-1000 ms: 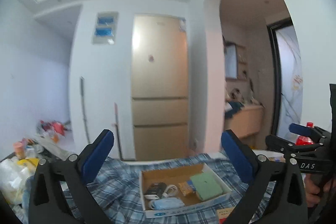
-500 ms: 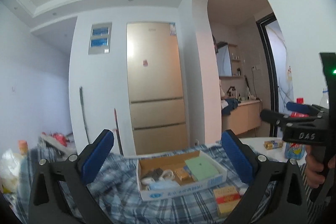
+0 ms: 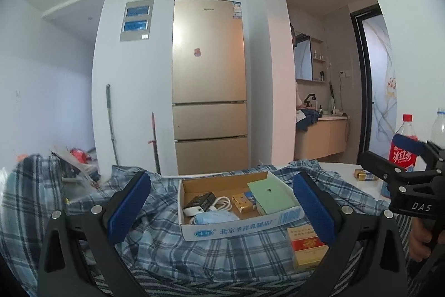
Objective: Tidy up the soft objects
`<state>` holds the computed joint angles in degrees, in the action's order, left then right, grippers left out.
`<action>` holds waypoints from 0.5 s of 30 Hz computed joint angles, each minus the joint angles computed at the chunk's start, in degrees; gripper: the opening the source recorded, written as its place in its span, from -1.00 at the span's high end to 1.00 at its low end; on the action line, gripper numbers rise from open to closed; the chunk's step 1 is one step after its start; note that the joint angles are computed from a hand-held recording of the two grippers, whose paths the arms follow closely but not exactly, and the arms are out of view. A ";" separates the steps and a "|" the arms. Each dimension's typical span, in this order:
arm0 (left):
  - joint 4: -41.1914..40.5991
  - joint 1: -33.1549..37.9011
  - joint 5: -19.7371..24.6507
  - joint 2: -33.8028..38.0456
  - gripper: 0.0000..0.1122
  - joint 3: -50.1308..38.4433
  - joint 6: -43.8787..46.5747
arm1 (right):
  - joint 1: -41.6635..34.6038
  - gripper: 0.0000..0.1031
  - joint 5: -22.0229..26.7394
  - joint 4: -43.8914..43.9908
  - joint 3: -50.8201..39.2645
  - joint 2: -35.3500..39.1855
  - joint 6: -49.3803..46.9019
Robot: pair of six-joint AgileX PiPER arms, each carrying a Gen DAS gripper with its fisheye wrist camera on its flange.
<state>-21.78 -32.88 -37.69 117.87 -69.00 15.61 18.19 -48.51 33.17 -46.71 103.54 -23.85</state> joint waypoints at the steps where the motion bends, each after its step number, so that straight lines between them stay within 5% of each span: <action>1: -1.30 -0.04 0.63 0.22 -0.84 -0.51 0.94 | -0.28 -0.99 0.51 -0.05 -0.09 -0.06 0.34; 9: -8.98 0.17 7.80 1.38 -0.84 -4.86 8.12 | -1.93 -0.99 5.09 1.67 -2.07 0.02 0.49; 15: -5.47 1.30 13.82 2.19 -0.83 -7.38 6.01 | -4.14 -0.95 15.19 4.98 -6.14 0.50 -3.11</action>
